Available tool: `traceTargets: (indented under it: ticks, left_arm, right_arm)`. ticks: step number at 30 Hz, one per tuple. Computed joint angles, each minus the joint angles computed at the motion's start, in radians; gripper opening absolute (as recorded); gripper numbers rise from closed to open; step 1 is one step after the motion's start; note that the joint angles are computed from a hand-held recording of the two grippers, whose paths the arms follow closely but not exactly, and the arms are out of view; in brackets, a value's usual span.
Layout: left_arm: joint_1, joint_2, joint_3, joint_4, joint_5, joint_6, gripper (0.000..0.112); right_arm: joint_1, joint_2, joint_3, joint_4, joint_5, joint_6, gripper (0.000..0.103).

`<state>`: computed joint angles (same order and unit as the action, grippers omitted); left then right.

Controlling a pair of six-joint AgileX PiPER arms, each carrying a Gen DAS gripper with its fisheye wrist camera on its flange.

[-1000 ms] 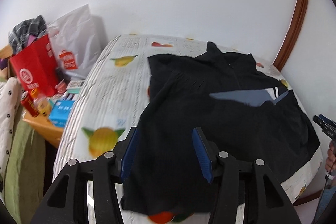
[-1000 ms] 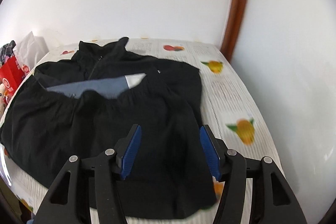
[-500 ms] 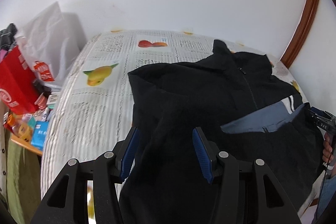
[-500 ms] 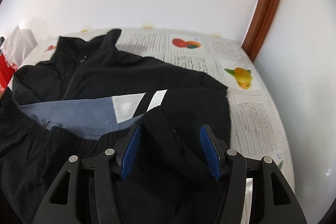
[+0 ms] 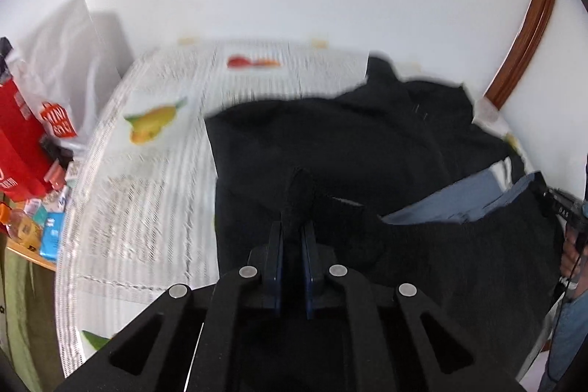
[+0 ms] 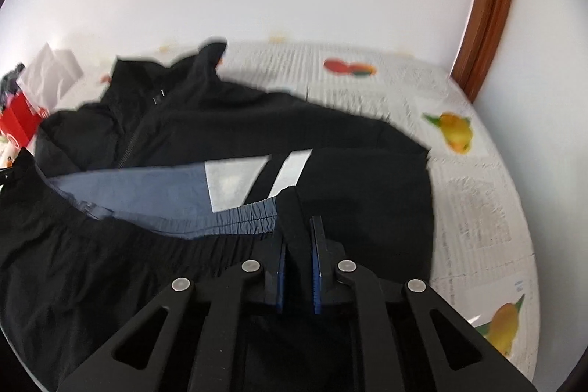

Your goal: Fold large clothes

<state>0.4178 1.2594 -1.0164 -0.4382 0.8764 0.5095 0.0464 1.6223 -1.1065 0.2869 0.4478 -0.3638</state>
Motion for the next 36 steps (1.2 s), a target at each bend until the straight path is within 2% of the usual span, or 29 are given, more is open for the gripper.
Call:
traceTargets:
  ticks: [2, 4, 6, 10, 14, 17, 25, 32, 36]
  left_arm:
    - [0.026, -0.033, -0.013, -0.055, 0.003, 0.011, 0.008]
    - [0.015, -0.07, -0.019, -0.064, -0.037, -0.021, 0.008]
    - [-0.031, -0.098, -0.02, -0.02, -0.106, -0.089, 0.008]
    - [-0.183, -0.091, -0.037, 0.23, -0.239, -0.356, 0.008]
    - [-0.276, -0.011, -0.063, 0.459, -0.304, -0.575, 0.008]
    - [-0.306, 0.081, -0.083, 0.559, -0.316, -0.68, 0.008]
    - [-0.303, 0.242, -0.115, 0.564, -0.318, -0.728, 0.008]
    - [-0.337, 0.289, -0.146, 0.62, -0.296, -0.78, 0.009]
    - [-0.35, 0.316, -0.173, 0.613, -0.273, -0.789, 0.012]
  right_arm:
    - [-0.034, -0.041, 0.019, 0.115, -0.016, -0.112, 0.009]
    - [-0.07, -0.061, 0.011, 0.224, -0.011, -0.197, 0.008]
    - [-0.081, -0.078, 0.002, 0.258, -0.025, -0.209, 0.008]
    - [-0.072, -0.073, -0.04, 0.267, -0.069, -0.175, 0.008]
    - [-0.025, -0.007, -0.104, 0.126, -0.118, 0.0, 0.008]
    - [-0.01, 0.073, -0.163, 0.053, -0.115, 0.089, 0.008]
    - [0.041, 0.288, -0.312, -0.282, -0.078, 0.422, 0.008]
    - [0.05, 0.359, -0.39, -0.403, -0.033, 0.519, 0.009]
    - [0.034, 0.389, -0.439, -0.37, -0.002, 0.474, 0.01]
